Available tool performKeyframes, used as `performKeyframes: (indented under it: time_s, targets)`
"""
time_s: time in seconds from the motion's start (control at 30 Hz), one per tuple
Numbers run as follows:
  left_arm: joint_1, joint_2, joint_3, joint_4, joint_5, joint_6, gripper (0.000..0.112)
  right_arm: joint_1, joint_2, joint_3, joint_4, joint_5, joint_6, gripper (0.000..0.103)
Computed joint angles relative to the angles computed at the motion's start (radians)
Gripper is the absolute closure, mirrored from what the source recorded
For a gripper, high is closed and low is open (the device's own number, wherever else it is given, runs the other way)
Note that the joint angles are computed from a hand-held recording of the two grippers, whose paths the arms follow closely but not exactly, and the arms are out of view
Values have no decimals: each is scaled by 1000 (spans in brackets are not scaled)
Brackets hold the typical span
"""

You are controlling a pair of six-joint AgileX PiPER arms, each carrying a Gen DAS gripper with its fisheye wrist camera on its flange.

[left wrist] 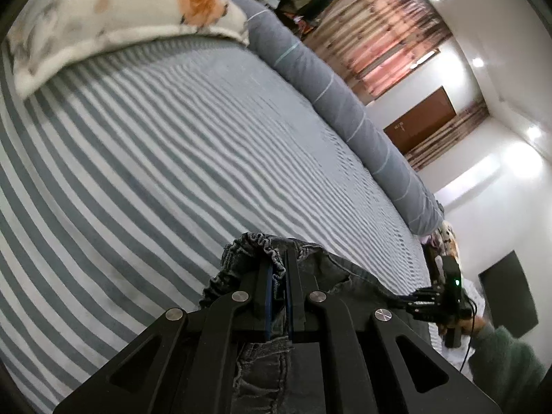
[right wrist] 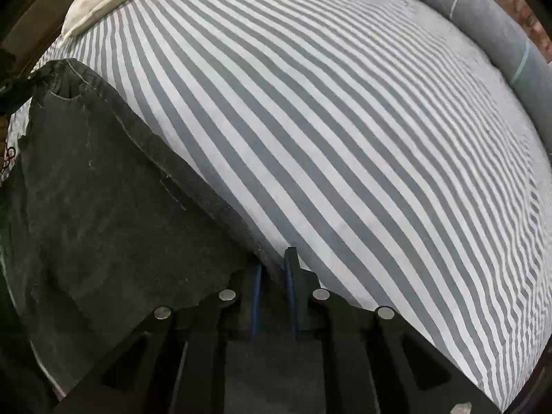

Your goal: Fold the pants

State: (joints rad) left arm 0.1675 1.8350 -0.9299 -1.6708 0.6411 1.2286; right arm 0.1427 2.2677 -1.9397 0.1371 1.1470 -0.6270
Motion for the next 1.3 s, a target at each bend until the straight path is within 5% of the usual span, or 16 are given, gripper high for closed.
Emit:
performKeyframes:
  time_s: [0.27,0.5,0.77,0.97,1.13,1.3]
  targets:
    - [-15,-53,17,27,-42,-84,107,43,-236,305,-112,-230,114,99]
    - [3,-265,76,162,-11,-175,107,65,-567,539,-185,-266,245,99]
    - [112,-633,225,441,170,-323,106,101,-1072,901,-197,-208,389,99]
    - [281,-867,362,622,377,-382,106,301,-1392,1154,-283,-81,642,99]
    - [440,-998,471,746,535,-325,105,523,-1515,1353,-349,-51,918,99]
    - [461,-1040,570,864,529,-303,101,714,-1505,1519,-390,-112,1179,99]
